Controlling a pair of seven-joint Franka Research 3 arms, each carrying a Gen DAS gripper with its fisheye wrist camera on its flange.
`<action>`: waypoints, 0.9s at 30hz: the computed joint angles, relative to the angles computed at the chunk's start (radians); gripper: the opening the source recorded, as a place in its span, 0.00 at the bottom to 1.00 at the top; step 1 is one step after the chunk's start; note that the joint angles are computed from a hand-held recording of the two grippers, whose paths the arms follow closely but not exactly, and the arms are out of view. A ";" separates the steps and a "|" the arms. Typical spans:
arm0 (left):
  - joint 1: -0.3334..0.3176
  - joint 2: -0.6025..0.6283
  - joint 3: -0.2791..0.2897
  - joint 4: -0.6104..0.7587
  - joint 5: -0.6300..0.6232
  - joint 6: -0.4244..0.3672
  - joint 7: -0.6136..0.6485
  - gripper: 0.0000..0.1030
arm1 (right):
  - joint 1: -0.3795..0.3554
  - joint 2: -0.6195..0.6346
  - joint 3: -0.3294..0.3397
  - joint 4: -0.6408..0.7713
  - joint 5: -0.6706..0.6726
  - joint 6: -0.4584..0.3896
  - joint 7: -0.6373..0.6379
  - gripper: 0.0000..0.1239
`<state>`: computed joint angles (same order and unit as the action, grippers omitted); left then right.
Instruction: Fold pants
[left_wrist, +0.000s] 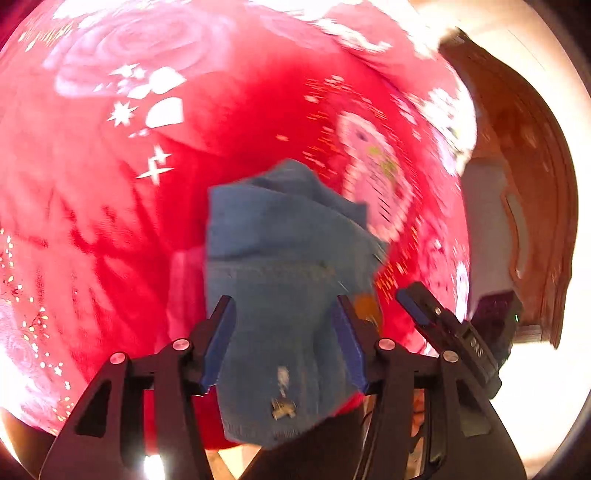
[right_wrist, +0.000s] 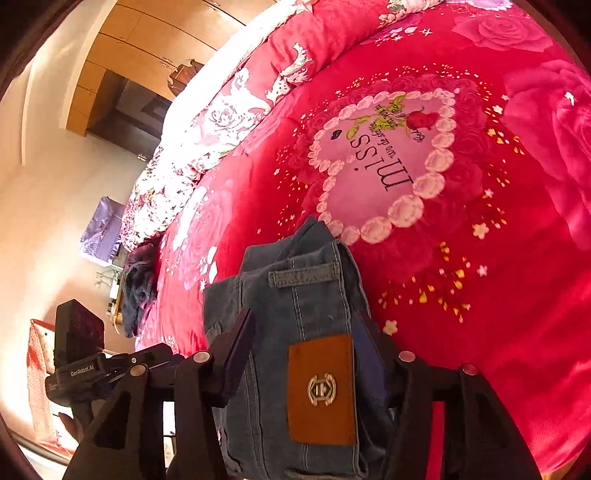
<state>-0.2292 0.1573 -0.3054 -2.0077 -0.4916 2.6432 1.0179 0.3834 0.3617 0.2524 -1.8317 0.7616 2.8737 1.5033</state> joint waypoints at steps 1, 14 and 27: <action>0.003 0.016 0.003 0.011 -0.006 -0.010 -0.012 0.51 | 0.026 0.026 -0.030 0.032 -0.053 -0.015 0.045 0.46; -0.082 0.166 0.064 0.202 0.552 -0.195 -0.384 0.51 | 0.177 0.192 -0.231 0.291 -0.647 -0.278 0.439 0.22; -0.038 0.078 0.011 0.100 0.452 -0.158 -0.287 0.53 | 0.067 -0.129 -0.105 -0.107 -0.444 -0.177 0.325 0.42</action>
